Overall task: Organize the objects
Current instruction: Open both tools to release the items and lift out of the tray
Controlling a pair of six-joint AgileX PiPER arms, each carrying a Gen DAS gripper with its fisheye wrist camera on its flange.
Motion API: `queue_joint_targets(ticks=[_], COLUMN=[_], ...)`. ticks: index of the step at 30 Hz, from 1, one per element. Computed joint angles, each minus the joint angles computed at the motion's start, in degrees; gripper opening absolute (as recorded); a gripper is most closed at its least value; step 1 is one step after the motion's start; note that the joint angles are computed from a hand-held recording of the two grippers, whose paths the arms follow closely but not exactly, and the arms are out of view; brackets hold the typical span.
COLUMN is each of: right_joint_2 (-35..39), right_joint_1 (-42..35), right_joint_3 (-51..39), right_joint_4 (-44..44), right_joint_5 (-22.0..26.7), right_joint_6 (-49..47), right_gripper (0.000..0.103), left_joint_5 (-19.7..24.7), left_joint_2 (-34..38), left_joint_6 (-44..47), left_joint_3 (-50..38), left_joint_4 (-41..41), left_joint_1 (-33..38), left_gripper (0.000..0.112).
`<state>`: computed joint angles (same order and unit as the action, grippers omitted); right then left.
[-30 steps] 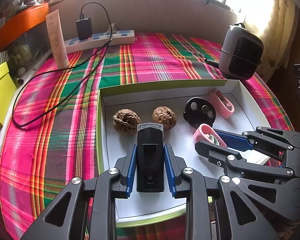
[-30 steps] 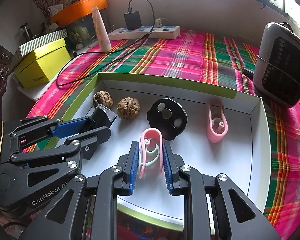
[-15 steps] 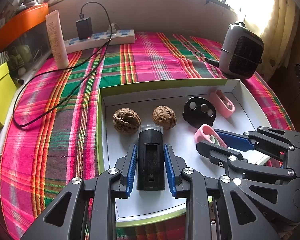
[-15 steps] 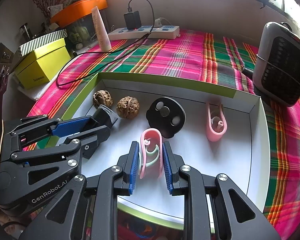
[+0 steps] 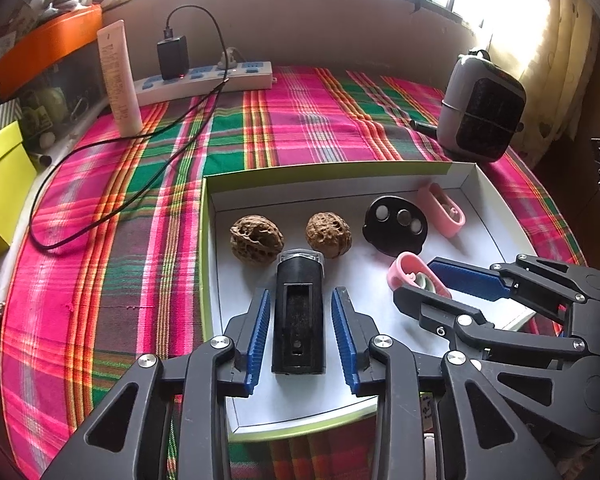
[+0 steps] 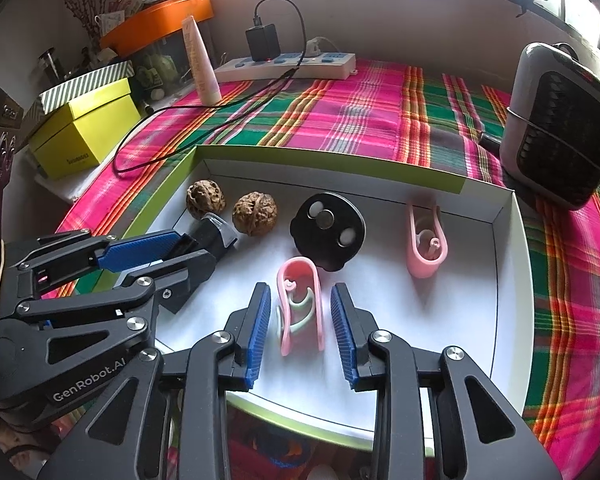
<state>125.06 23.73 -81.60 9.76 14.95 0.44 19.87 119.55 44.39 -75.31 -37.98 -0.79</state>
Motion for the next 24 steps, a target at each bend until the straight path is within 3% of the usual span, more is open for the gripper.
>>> queue_joint_targets(ticks=[16, 24], right_joint_2=[-5.7, -9.51], right_joint_1=[0.74, 2.02], right_joint_3=[7.38, 12.59], right_joint_4=[-5.15, -15.21], right_joint_5=[-4.42, -7.19], right_joint_6=[6.95, 18.09], right_gripper=[0.033, 0.033], left_joint_5=[-0.94, -1.5], left_joint_2=[-6.4, -10.1], left_joint_6=[8.92, 16.85], left_joint_3=[7.41, 12.38], left_joint_4=[-10.06, -17.98], left_joint_1=[1.5, 2.28], left_gripper=[0.036, 0.038])
